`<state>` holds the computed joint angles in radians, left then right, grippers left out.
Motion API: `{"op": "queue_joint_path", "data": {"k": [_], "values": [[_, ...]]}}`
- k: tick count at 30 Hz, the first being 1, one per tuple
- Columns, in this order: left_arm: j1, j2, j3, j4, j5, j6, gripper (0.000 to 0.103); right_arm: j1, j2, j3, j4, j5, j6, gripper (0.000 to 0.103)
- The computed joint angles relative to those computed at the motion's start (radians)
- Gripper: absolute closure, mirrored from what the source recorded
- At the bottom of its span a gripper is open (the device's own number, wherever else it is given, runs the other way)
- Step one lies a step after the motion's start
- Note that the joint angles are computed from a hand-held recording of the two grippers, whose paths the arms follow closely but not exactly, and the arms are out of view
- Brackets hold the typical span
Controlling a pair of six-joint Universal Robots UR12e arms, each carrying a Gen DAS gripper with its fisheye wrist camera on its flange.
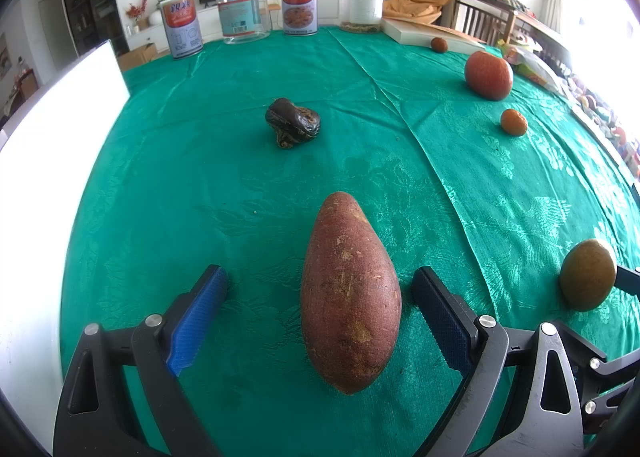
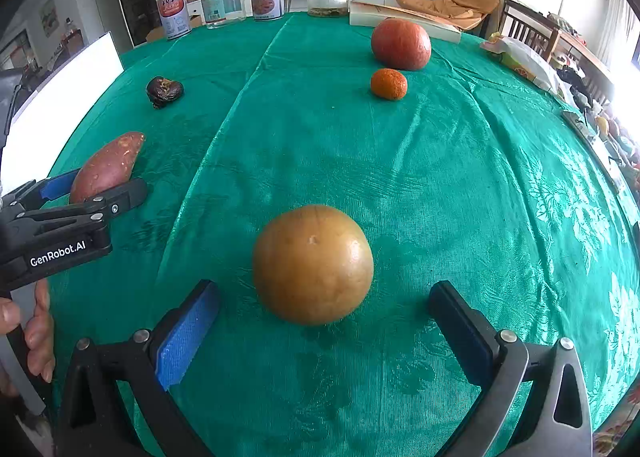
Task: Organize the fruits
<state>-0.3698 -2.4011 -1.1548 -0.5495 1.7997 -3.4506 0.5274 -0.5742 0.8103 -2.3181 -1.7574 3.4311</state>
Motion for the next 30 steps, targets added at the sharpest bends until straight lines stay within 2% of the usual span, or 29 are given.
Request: {"op": "queue_joint_path", "data": {"k": [26,30], "values": [[0.0,0.0,0.0,0.0,0.0,0.0,0.008,0.001,0.003,-0.005,-0.001,-0.004,0.004,0.0],[0.003,0.002,-0.004,0.003,-0.021,0.019,0.006,0.001,0.003,-0.006,0.0,-0.004,0.006,0.0]]}}
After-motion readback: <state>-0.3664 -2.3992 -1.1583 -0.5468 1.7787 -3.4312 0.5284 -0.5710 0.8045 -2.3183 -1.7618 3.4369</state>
